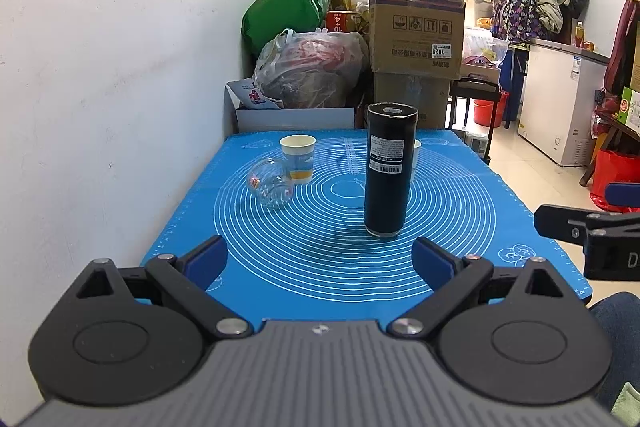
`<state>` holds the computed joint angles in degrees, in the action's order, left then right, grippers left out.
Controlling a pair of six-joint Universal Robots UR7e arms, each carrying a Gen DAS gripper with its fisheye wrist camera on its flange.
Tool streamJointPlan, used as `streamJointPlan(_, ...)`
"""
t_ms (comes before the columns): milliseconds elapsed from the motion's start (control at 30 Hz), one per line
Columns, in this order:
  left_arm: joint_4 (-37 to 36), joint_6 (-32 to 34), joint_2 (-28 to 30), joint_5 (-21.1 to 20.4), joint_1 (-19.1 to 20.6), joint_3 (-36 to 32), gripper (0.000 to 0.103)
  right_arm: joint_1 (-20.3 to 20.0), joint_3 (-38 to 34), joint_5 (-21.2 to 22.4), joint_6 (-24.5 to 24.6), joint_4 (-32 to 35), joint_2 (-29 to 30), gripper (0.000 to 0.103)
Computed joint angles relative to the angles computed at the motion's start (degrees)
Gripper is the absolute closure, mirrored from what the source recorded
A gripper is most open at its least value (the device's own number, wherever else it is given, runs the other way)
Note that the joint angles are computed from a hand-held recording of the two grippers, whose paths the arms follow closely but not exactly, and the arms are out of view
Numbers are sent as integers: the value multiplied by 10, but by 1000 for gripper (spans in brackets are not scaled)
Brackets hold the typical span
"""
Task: Flip cup upside down
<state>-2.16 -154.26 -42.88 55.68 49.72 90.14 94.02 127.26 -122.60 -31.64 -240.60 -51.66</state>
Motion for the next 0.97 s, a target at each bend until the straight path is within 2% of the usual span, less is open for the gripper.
streamJointPlan(967, -2, 1, -5, 9, -4, 8, 5, 3, 9, 0, 5, -13, 1, 0)
